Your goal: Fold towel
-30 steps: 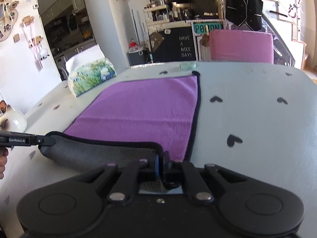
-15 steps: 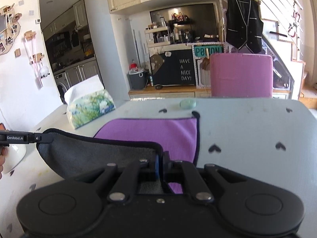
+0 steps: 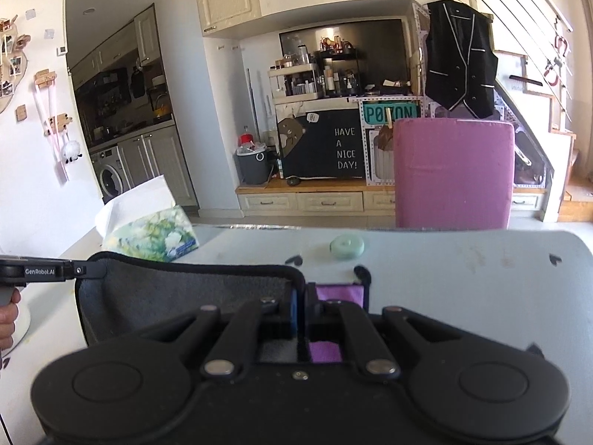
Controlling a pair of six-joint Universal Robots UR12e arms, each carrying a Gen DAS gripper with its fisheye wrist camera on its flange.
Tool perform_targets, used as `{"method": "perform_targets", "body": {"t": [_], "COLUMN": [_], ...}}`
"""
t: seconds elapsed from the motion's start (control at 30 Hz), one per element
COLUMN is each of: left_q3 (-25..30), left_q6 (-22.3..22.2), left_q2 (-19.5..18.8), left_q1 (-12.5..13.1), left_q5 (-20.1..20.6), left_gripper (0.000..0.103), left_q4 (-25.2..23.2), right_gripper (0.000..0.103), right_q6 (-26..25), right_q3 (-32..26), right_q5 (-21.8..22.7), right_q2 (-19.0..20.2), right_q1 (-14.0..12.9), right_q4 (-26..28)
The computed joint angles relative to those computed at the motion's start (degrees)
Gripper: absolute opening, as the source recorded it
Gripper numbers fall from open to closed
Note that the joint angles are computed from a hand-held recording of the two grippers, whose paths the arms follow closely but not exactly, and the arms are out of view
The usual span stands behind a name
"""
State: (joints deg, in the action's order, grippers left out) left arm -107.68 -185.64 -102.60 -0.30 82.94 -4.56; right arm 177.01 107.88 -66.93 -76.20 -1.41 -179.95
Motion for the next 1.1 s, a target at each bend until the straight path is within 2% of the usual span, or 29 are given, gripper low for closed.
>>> {"method": "perform_targets", "body": {"t": [0.23,0.47,0.8,0.83,0.9,0.93,0.97,1.03,1.1], "left_q3": [5.2,10.5,13.4,13.5,13.7,13.8,14.0,13.8,13.3], "left_q6": [-1.0,1.4,4.2,4.2,4.2,3.9,3.3,2.0,2.5], "left_q2": [-4.5,-8.8,-11.5,-11.6,-11.8,-11.8,-11.8,-11.6,-11.4], "left_q1": [0.0,-0.8,-1.3,-1.4,-1.5,-1.4,-1.4,-1.7,-1.8], "left_q5": [0.9,3.3,5.0,5.3,5.8,5.8,6.2,8.2,9.0], "left_gripper": [0.004,0.004,0.004,0.005,0.009,0.026,0.060,0.097,0.098], "left_q4": [-1.1,-4.1,-9.3,-9.8,-10.9,-11.7,-12.9,-12.7,-11.0], "right_gripper": [0.004,0.004,0.004,0.005,0.017,0.039,0.058,0.071,0.077], "right_q6": [1.1,2.9,3.3,3.5,3.5,3.6,3.6,3.4,3.0], "right_q3": [-5.8,-11.0,-14.6,-14.6,-14.7,-14.6,-14.5,-14.5,-14.7], "right_q5": [-2.2,-6.3,-10.4,-10.3,-10.3,-10.6,-11.0,-11.6,-11.2], "right_q2": [4.4,8.2,11.1,11.2,11.5,11.5,11.5,11.4,11.3], "right_q1": [1.0,2.3,3.7,3.7,3.8,3.9,4.0,4.2,4.1], "right_q4": [1.6,4.9,11.0,11.0,10.9,10.8,10.6,10.9,12.2]}}
